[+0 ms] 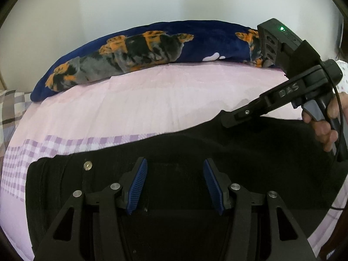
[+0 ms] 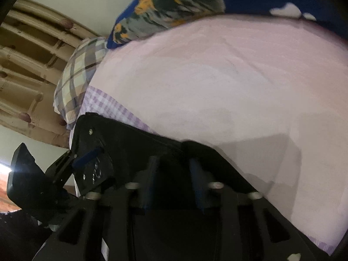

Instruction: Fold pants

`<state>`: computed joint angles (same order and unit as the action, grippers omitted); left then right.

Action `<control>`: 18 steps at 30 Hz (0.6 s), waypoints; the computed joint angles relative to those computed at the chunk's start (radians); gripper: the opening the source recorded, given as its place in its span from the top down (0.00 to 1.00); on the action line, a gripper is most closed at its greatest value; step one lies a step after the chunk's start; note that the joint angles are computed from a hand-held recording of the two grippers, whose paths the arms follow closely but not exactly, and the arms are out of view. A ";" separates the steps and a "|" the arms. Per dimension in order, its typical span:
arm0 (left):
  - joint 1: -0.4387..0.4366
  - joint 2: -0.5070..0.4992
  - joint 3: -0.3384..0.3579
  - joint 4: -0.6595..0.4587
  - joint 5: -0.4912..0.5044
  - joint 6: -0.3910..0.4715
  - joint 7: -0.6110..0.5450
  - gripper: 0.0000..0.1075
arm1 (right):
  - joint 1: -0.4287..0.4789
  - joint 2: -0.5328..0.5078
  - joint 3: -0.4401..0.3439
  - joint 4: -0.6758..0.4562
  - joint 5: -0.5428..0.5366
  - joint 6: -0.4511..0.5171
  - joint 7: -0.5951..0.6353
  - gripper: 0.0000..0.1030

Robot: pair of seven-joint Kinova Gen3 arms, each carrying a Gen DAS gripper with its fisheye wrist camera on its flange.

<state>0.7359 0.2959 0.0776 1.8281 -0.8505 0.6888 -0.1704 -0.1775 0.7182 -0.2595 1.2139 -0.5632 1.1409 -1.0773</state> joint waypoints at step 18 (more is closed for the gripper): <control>-0.007 0.038 -0.029 -0.058 0.086 -0.033 -0.100 0.45 | 0.038 -0.101 -0.015 0.096 -0.011 -0.195 -0.050 0.77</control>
<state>0.7289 0.3342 0.0486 1.7702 -0.7649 0.6560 -0.2704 -0.1390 0.6176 -0.2750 1.3095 -0.5739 0.9464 -1.1272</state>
